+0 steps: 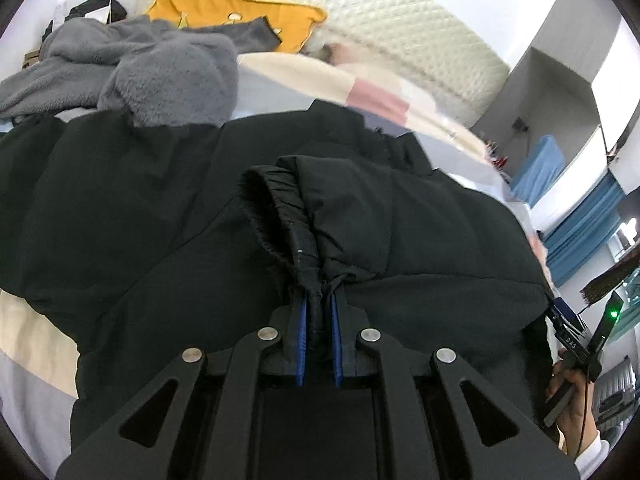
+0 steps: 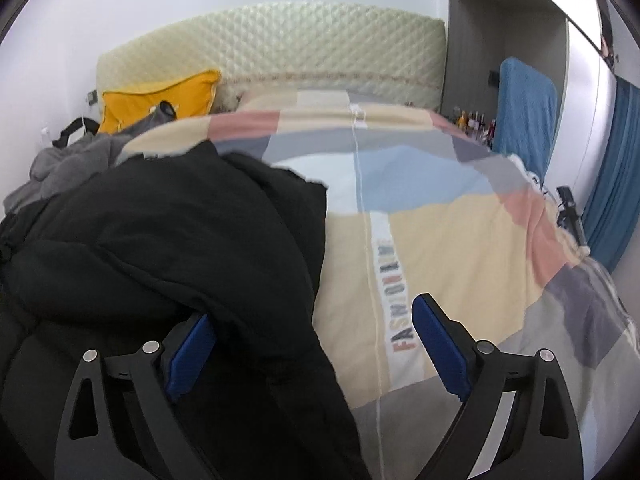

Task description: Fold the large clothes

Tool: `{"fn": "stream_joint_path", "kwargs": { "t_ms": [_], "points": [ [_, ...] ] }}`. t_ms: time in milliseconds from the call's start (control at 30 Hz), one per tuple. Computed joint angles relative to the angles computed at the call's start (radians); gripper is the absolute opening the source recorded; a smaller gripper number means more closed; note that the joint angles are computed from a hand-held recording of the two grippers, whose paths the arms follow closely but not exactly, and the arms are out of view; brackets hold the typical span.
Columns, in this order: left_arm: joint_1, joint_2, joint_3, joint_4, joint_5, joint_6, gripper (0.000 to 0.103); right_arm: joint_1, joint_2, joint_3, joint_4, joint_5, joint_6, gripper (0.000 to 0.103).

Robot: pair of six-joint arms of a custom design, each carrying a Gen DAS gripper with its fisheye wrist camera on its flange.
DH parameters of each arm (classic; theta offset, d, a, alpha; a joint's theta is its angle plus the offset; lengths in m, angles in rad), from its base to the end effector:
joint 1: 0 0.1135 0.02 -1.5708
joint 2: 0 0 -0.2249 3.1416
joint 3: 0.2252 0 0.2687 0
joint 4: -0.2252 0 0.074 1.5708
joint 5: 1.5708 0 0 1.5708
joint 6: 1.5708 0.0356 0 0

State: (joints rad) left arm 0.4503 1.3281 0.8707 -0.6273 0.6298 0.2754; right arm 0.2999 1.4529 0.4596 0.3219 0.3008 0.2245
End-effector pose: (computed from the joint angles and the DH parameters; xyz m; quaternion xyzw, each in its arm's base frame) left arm 0.2571 0.1010 0.1791 -0.0063 0.9259 -0.1998 0.3206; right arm 0.2624 0.0701 0.0830 0.0315 0.8922 -0.0189 0.4501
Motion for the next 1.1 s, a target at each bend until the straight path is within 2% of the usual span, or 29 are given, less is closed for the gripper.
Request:
{"fn": "stream_joint_path", "kwargs": {
  "t_ms": [200,300,400,467,533,600,633,733,833,933,1100],
  "points": [
    [-0.042,0.007,-0.046,0.082,-0.103,0.035,0.012,-0.045,0.098,0.025,0.013,-0.072,0.043,0.097],
    [-0.041,-0.026,-0.074,0.109,-0.119,0.08,0.015,-0.037,0.088,0.023,0.0,-0.062,0.051,0.097],
    [-0.025,-0.068,-0.088,0.101,-0.118,0.079,0.02,-0.014,0.039,0.011,-0.045,-0.052,0.065,0.098],
    [-0.012,-0.111,-0.101,0.081,-0.138,0.051,0.03,0.002,0.0,0.008,-0.089,-0.078,0.067,0.098],
    [-0.004,-0.163,-0.121,0.065,-0.166,0.035,0.048,0.038,-0.049,-0.006,-0.117,-0.057,0.065,0.098],
    [0.024,-0.236,-0.14,0.024,-0.161,0.044,0.058,0.092,-0.138,-0.035,-0.158,-0.028,0.073,0.098],
    [0.039,-0.26,-0.143,0.001,-0.15,0.043,0.059,0.126,-0.201,-0.053,-0.19,-0.011,0.085,0.098],
    [0.089,-0.366,-0.157,-0.087,-0.103,0.061,0.06,0.201,-0.336,-0.087,-0.259,0.037,0.122,0.098],
    [0.117,-0.527,-0.199,-0.169,-0.065,0.088,0.062,0.283,-0.494,-0.136,-0.322,0.065,0.217,0.098],
    [0.158,-0.699,-0.242,-0.27,-0.025,0.14,0.062,0.363,-0.573,-0.154,-0.361,0.111,0.286,0.098],
    [0.277,-0.874,-0.268,-0.474,0.075,0.287,0.062,0.585,-0.63,-0.114,-0.503,0.331,0.284,0.098]
  ]
}}
